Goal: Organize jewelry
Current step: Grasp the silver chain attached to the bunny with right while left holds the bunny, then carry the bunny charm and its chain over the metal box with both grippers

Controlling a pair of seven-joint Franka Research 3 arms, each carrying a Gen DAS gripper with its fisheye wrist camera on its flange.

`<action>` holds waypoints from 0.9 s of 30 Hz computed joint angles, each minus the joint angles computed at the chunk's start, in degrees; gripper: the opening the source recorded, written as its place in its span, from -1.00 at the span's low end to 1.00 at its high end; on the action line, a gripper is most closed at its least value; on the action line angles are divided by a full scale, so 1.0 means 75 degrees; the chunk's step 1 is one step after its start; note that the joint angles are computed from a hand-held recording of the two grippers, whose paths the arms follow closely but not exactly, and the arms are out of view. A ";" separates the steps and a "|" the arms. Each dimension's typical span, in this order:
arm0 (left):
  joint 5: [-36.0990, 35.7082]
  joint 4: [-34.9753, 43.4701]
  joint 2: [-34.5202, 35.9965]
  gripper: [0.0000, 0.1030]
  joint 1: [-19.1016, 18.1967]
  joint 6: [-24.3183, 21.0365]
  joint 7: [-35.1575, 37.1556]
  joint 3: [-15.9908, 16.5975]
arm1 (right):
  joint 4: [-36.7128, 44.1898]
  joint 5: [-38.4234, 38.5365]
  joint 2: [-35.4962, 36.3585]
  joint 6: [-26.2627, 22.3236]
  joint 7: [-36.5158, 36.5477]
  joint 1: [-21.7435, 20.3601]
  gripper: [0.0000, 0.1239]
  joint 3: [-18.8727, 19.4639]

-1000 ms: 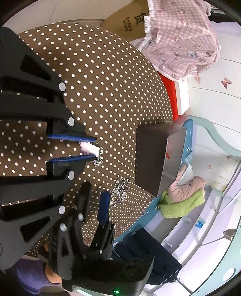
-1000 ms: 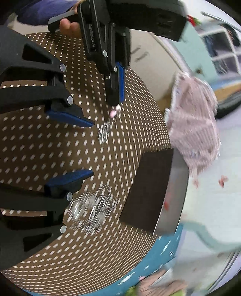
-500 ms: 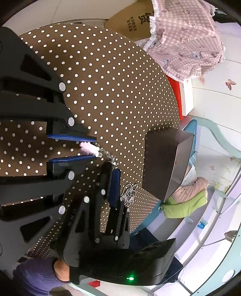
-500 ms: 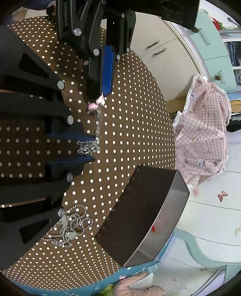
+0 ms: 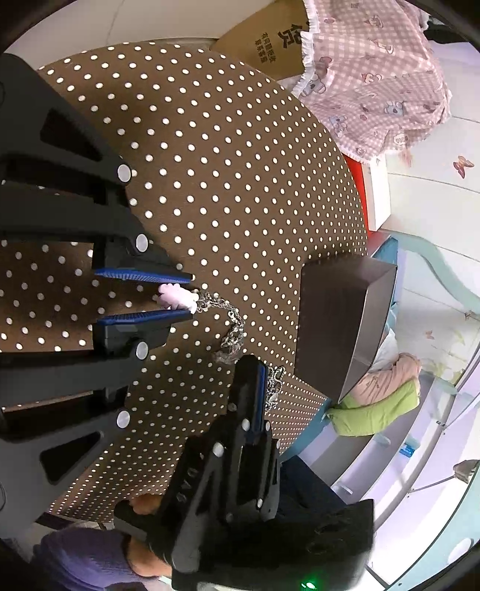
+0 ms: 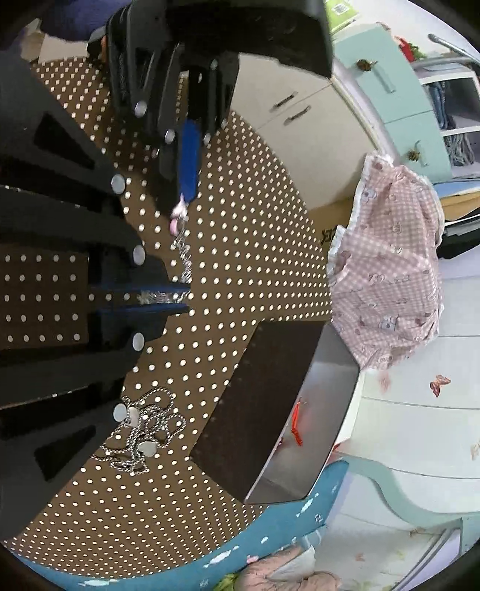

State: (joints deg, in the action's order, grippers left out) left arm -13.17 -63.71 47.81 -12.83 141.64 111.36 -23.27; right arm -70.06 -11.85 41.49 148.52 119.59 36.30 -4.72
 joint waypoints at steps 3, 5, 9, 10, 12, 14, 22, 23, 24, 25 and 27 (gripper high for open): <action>-0.0009 -0.0144 -0.0071 -0.72 0.0061 -0.0004 -0.0030 0.0014 | -0.0056 0.0055 0.0025 0.0056 0.0041 -0.0008 -0.45 0.0025; -0.0035 -0.0219 -0.0106 -0.72 0.0097 -0.0003 -0.0059 0.0009 | -0.0017 0.0029 0.0069 0.0016 0.0022 0.0020 -0.40 0.0009; -0.0101 -0.0255 -0.0120 -0.72 0.0155 -0.0016 0.0000 -0.0043 | 0.0222 -0.0068 0.0244 -0.0228 -0.0052 0.0100 -0.40 -0.0065; -0.0120 -0.0287 -0.0137 -0.72 0.0174 0.0006 0.0022 -0.0054 | 0.0317 -0.0066 0.0309 -0.0318 -0.0098 0.0088 -0.47 -0.0041; -0.0135 -0.0316 -0.0161 -0.72 0.0192 0.0031 0.0041 -0.0054 | 0.0459 -0.0238 0.0400 -0.0468 -0.0040 0.0194 -0.79 -0.0178; -0.0147 -0.0282 -0.0150 -0.72 0.0211 0.0008 0.0052 -0.0053 | 0.0348 -0.0296 0.0316 -0.0495 -0.0021 0.0178 -0.90 -0.0173; -0.0174 0.0584 0.0206 -0.72 0.0098 -0.0447 0.0069 -0.0061 | -0.0647 -0.0588 -0.0443 0.0389 0.0637 0.0190 -0.95 -0.0373; -0.0170 0.0887 0.0331 -0.72 0.0034 -0.0576 0.0065 -0.0055 | -0.0761 -0.0654 -0.0582 0.0556 0.0742 0.0192 -0.95 -0.0420; -0.0191 0.1176 0.0444 -0.72 -0.0015 -0.0681 0.0102 -0.0074 | -0.0853 -0.0727 -0.0670 0.0670 0.0848 0.0213 -0.95 -0.0464; -0.0196 0.1496 0.0566 -0.72 -0.0085 -0.0783 0.0142 -0.0078 | -0.0925 -0.0763 -0.0765 0.0739 0.0883 0.0196 -0.95 -0.0462; -0.0114 0.2234 0.0855 -0.72 -0.0317 -0.1032 0.0075 0.0035 | -0.1074 -0.0913 -0.0955 0.0941 0.1101 0.0227 -0.95 -0.0566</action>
